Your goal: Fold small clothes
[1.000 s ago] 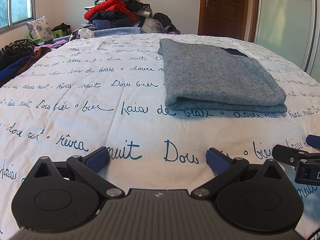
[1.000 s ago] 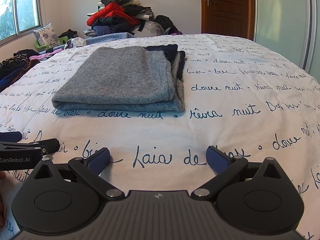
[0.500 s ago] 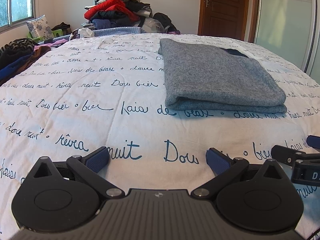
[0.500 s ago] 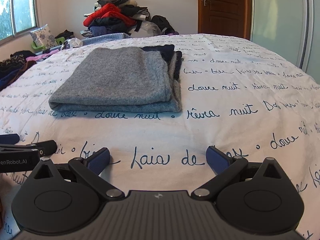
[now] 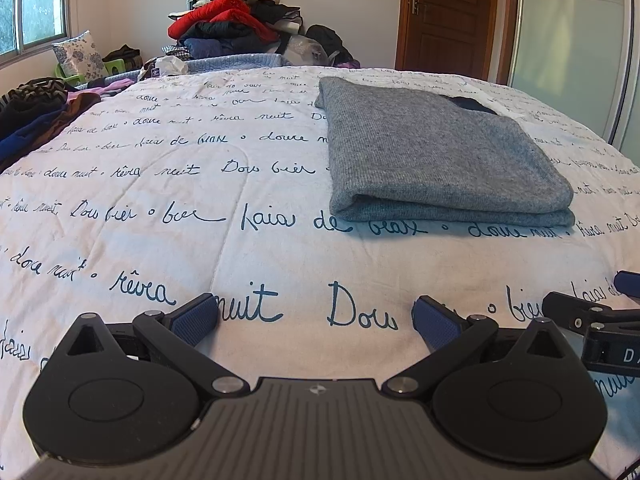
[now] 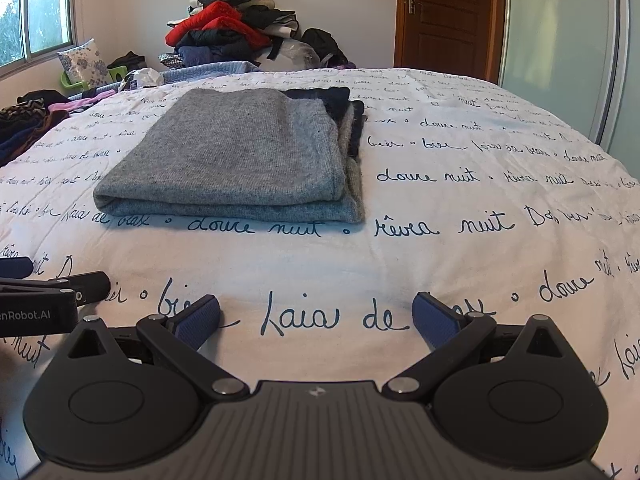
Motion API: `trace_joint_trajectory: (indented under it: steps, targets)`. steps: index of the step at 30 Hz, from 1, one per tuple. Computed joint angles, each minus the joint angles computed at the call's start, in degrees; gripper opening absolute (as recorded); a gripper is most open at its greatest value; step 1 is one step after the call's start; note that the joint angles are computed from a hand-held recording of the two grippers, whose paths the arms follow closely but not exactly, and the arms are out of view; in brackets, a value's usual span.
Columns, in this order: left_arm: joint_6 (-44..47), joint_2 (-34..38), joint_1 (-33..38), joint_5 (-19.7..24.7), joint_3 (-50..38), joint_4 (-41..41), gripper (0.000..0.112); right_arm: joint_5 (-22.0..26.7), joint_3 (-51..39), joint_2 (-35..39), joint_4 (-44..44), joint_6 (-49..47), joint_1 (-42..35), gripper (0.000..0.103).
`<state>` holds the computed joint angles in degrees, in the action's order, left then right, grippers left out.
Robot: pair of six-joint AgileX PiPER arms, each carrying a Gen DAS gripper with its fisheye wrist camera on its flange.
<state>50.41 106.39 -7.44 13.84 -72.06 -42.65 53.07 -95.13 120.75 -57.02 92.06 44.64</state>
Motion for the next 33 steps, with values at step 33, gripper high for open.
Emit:
trace_joint_trajectory:
  steps: [33]
  targets:
    - [1.7, 0.0, 0.5, 1.1, -0.2, -1.6, 0.103, -0.4, 0.3, -0.1, -0.3, 0.4, -0.1, 0.103]
